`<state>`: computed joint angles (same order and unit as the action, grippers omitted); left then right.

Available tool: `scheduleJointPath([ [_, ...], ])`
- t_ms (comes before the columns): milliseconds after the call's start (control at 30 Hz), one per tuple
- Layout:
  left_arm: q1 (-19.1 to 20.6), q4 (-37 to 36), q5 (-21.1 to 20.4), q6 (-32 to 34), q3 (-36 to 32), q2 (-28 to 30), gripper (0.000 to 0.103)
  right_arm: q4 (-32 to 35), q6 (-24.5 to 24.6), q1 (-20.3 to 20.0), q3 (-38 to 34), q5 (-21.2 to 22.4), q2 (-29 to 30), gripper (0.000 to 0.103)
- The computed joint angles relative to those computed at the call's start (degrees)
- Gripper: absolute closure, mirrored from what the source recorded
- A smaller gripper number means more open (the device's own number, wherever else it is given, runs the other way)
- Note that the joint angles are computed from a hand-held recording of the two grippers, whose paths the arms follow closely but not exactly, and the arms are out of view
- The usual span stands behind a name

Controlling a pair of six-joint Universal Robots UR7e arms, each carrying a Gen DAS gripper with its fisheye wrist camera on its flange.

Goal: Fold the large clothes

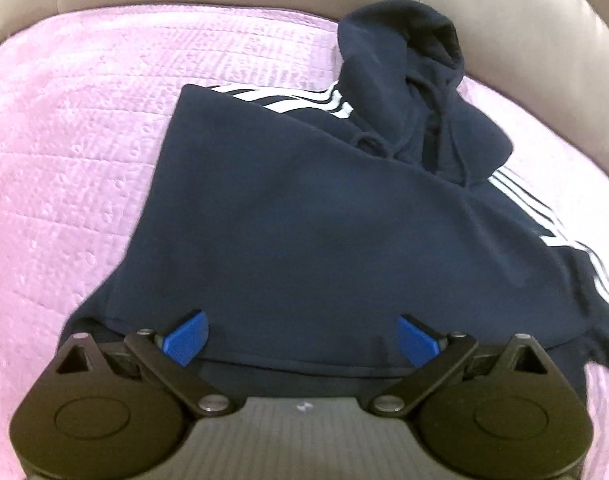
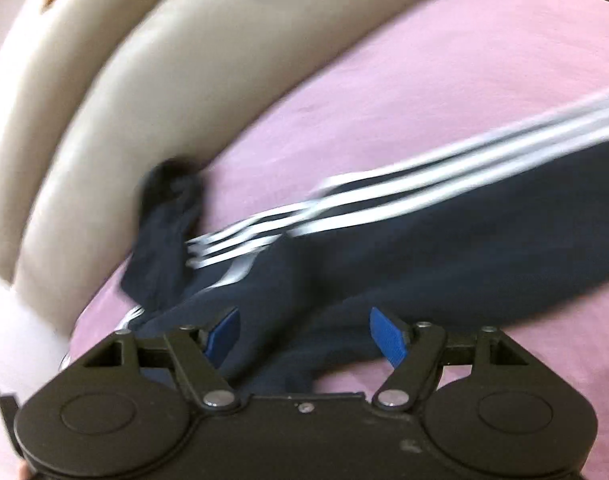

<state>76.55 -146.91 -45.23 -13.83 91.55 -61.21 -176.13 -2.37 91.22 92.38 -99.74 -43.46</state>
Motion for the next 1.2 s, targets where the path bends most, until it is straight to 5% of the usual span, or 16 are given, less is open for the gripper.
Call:
scheduleJointPath([
  [233,-0.74,3.77,-1.85,-2.58,-1.89,1.06,0.002,-7.35,7.38,-8.86,8.93,-4.63,-10.94,0.018],
  [333,-1.34,5.0,0.03,-2.91,-1.77,1.65,0.002,-12.91,5.46,-10.48,10.53,-9.67,-11.8,0.018],
  [433,-1.82,5.7,1.71,-3.74,-1.4,1.95,0.002,-16.66,7.0,-13.27,11.49,-4.04,-11.96,0.017],
  [500,-1.94,4.85,1.83,-4.01,-0.72,1.82,0.003,-20.05,9.64,-14.3,10.88,-1.45,-10.67,0.015],
  [767,-1.68,7.3,1.08,-7.11,-0.1,0.7,0.004,-27.2,10.07,-15.21,4.14,-2.57,-5.42,0.015],
  [933,-1.36,8.61,0.93,-8.38,-0.01,0.25,0.004,-29.61,5.7,-15.13,-1.47,-4.87,-1.56,0.015],
  [1033,-1.15,10.48,0.32,-9.29,0.16,-0.56,0.004,-33.9,2.35,-13.71,-5.23,-9.74,2.41,0.015],
  [1067,-1.15,10.66,0.13,-9.6,0.24,-0.81,0.004,-33.74,0.93,-12.72,-7.0,-12.81,3.71,0.028],
  [1100,-1.17,10.88,0.06,-9.89,0.42,-1.26,0.004,-33.74,-0.2,-11.83,-8.43,-15.95,4.72,0.079],
  [1133,-1.21,11.11,0.2,-10.15,0.54,-1.67,0.004,-33.96,-0.5,-11.38,-9.06,-17.13,5.15,0.092],
  [1200,-1.3,10.02,0.57,-9.59,1.12,-2.56,0.004,-36.51,3.32,-11.15,-8.0,-14.33,4.67,0.092],
])
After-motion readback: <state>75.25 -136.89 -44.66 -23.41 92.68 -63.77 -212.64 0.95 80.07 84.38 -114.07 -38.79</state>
